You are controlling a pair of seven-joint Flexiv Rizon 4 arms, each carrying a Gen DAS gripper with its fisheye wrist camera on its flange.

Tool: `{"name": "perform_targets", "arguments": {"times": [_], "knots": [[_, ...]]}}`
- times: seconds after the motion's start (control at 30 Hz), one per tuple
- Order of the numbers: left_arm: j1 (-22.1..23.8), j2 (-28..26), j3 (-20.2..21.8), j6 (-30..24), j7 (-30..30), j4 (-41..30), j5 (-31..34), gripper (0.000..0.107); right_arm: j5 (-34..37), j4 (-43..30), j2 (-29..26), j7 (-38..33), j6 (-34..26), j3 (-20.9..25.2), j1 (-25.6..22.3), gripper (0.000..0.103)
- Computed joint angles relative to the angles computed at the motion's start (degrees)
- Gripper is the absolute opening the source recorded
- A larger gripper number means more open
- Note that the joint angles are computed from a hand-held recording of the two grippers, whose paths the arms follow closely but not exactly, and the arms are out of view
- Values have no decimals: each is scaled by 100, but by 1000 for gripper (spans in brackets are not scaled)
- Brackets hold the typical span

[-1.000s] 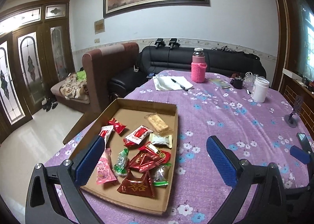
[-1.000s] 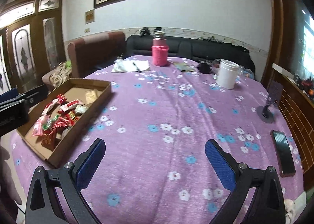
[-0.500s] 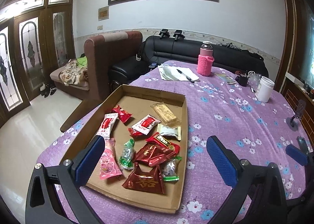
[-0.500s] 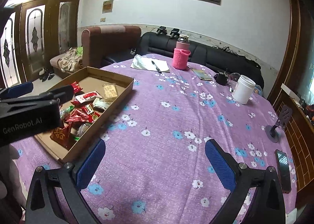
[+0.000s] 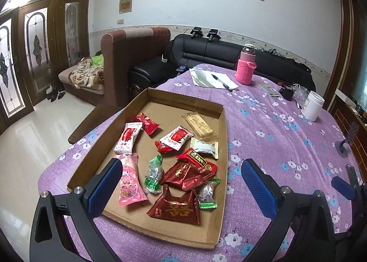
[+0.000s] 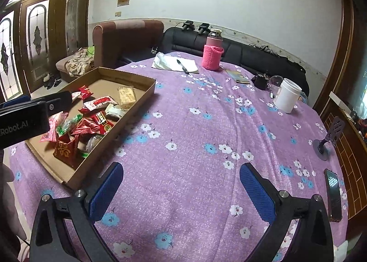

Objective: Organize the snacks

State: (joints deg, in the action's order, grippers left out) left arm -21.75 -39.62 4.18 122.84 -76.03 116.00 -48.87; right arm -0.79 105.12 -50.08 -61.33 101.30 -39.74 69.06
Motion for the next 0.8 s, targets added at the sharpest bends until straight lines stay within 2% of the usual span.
{"name": "perform_targets", "arguments": {"times": [0.27, 0.43, 0.6, 0.7, 0.8], "knots": [[-64, -24, 10, 236, -16, 20, -56, 103, 75, 47, -17, 28, 16, -62, 58, 103], [-158, -50, -68, 1131, -49, 132, -227, 103, 187, 162, -37, 105, 33, -173, 77, 103], [149, 94, -437, 1903, -640, 450, -17, 103, 294, 322, -81, 127, 64, -303, 81, 102], [450, 237, -609, 1723, -885, 584, 434, 103, 366, 404, -140, 133, 84, -417, 113, 102], [691, 379, -691, 1144, -1009, 625, 864, 103, 397, 476, -159, 135, 49, -496, 122, 102]]}}
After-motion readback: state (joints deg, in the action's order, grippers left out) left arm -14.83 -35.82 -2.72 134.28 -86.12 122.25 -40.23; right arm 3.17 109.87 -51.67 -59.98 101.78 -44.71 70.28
